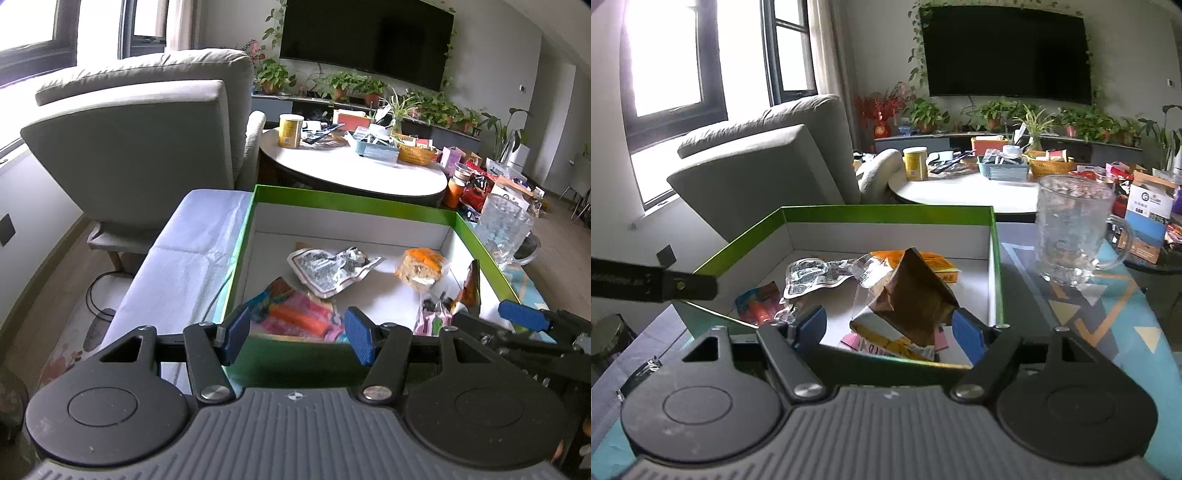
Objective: Organize snacks
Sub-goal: 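Open both grippers to drop the pink packet and brown foil packet into the box, then move both grippers back to the snack pile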
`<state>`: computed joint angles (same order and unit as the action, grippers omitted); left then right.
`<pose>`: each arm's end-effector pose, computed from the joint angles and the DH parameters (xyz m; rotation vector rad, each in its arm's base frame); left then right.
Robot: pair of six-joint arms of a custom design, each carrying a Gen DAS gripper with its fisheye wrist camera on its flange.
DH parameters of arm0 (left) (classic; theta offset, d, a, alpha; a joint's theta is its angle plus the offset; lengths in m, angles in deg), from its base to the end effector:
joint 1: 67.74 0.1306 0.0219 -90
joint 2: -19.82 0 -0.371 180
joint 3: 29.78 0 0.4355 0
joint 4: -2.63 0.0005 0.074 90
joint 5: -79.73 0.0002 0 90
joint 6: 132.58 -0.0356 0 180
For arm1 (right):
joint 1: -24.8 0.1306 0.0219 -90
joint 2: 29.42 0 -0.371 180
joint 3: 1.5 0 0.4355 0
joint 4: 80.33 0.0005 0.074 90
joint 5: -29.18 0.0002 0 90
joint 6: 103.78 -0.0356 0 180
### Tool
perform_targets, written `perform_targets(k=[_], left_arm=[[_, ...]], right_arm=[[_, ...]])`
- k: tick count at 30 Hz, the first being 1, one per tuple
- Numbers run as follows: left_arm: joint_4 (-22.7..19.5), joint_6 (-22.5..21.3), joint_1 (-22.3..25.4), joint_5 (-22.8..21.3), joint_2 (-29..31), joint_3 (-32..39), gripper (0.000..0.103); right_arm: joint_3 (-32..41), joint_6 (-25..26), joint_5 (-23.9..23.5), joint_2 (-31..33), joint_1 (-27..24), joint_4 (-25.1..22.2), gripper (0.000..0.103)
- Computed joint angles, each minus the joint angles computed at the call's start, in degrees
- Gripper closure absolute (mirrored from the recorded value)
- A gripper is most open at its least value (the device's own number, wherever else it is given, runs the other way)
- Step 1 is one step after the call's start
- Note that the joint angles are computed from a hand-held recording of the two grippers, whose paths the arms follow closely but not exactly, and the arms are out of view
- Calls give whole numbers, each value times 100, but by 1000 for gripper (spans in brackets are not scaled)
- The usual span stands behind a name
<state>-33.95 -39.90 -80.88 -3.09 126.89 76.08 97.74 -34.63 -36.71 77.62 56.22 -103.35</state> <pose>0.6343 -0.1531 0.4089 0.2726 2.2234 -0.2901 0.5655 0.3278 0.3715 0.0586 2.0587 0.1194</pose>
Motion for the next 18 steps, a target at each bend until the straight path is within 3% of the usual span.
perform_targets(k=[8, 18], left_arm=[[-23, 86, 144, -62, -395, -525, 49], [-288, -184, 154, 324, -924, -1195, 49]], right_arm=[[-365, 118, 307, -302, 139, 178, 55], [-782, -45, 316, -614, 244, 154, 55]])
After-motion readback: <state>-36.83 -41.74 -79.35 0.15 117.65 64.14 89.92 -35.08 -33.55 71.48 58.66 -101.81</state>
